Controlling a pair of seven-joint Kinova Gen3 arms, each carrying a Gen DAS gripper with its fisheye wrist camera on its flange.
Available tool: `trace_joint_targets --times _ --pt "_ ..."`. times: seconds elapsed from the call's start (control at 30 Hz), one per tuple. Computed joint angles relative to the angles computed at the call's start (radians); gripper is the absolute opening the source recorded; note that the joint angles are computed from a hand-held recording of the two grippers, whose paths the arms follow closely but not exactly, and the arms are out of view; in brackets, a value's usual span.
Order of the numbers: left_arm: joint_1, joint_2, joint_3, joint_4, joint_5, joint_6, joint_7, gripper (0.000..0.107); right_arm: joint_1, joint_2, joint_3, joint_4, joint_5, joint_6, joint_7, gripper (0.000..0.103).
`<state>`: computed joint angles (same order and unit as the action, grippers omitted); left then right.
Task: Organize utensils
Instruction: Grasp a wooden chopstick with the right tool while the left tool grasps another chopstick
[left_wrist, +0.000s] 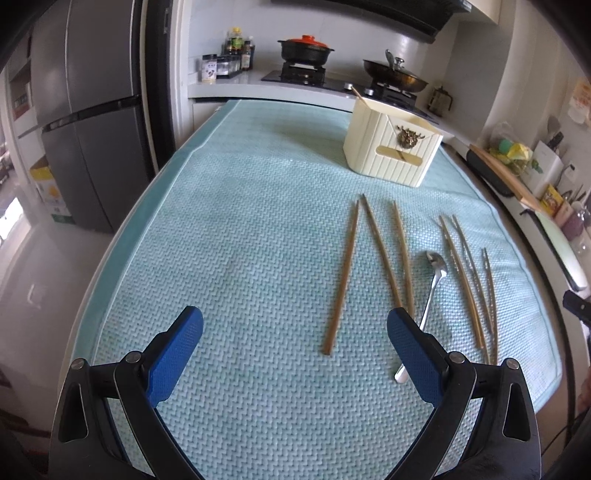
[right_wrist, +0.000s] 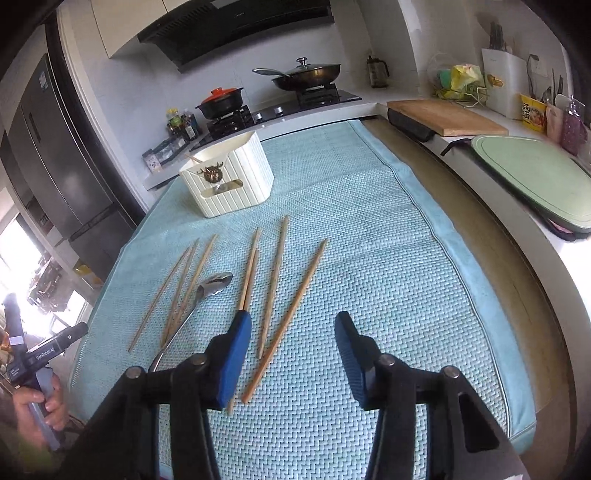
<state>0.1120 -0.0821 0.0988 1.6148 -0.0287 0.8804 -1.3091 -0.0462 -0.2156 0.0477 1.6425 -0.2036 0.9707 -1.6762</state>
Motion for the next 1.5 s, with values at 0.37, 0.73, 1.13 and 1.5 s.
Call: trace_joint_targets --times 0.37,0.73,1.13,1.5 --pt "-0.017 0.115 -0.025 -0.136 0.068 0.093 -0.159 0.1 0.037 0.138 0.056 -0.092 -0.171 0.098 0.099 0.037" --pt "0.056 0.435 -0.009 -0.525 0.043 0.284 -0.246 0.1 0.153 0.414 0.016 -0.385 -0.227 0.307 0.041 0.037" --pt "0.104 0.567 -0.038 -0.712 -0.006 0.384 -0.246 0.1 0.02 0.681 -0.032 -0.693 0.08 0.469 -0.107 0.029" --pt "0.185 0.74 -0.072 -0.947 -0.091 0.529 -0.259 0.084 -0.038 0.695 -0.047 -0.706 0.178 0.471 -0.124 0.029"
